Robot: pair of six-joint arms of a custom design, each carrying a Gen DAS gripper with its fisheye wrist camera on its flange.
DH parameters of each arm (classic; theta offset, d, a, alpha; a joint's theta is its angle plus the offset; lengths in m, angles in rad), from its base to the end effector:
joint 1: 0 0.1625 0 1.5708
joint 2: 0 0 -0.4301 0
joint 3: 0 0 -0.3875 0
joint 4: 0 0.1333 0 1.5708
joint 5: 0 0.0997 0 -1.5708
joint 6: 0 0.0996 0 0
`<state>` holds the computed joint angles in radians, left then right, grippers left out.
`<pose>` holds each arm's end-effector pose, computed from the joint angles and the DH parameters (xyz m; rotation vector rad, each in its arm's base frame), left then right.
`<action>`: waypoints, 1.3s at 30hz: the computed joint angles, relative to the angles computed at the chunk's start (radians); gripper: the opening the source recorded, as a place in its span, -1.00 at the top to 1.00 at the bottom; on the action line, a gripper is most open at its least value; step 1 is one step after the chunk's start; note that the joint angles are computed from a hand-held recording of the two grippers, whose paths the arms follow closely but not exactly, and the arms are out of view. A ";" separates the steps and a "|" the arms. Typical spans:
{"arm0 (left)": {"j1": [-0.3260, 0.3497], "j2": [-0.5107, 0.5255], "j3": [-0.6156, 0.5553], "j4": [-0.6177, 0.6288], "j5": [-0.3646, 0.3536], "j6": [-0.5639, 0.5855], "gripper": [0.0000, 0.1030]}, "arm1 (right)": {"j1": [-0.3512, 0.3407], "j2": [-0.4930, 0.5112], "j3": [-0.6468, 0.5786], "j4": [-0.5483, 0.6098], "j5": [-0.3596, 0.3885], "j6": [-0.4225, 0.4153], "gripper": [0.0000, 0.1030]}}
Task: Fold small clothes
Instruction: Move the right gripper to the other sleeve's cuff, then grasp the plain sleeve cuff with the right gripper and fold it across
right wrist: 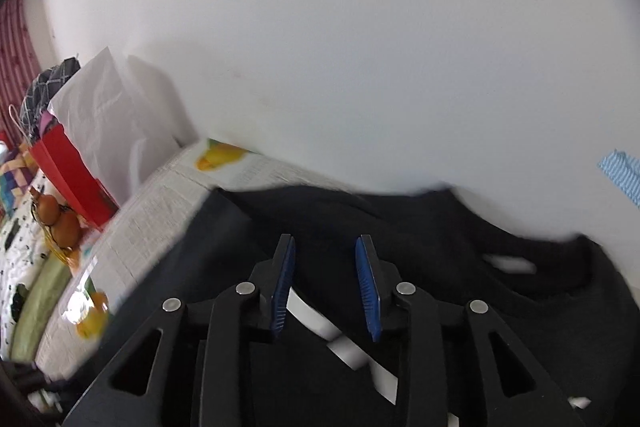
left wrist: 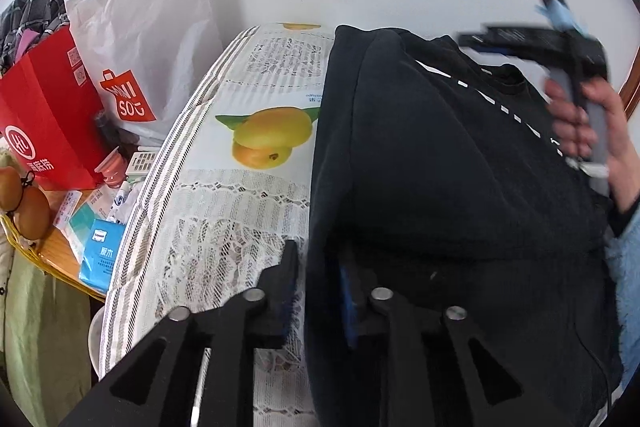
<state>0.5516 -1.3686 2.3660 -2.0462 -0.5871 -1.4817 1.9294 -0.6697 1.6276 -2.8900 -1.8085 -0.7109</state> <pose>-0.1895 -0.3705 0.1608 -0.1974 2.2094 -0.9319 0.3442 -0.6053 0.0572 1.3805 -2.4510 0.4469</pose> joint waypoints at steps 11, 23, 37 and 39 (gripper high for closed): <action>-0.090 0.032 0.001 0.047 -0.056 -0.119 0.03 | -0.251 -0.374 0.313 -0.206 -0.207 -0.121 -0.02; -0.147 0.080 -0.022 0.152 -0.113 -0.242 -0.22 | -0.557 -0.725 0.470 -0.398 -0.179 -0.152 -0.45; -0.192 0.134 -0.040 0.203 -0.169 -0.358 -0.25 | -0.768 -0.748 0.462 -0.404 -0.117 -0.162 -0.43; -0.196 0.133 -0.035 0.199 -0.172 -0.368 -0.26 | -0.781 -0.749 0.465 -0.415 -0.096 -0.163 0.01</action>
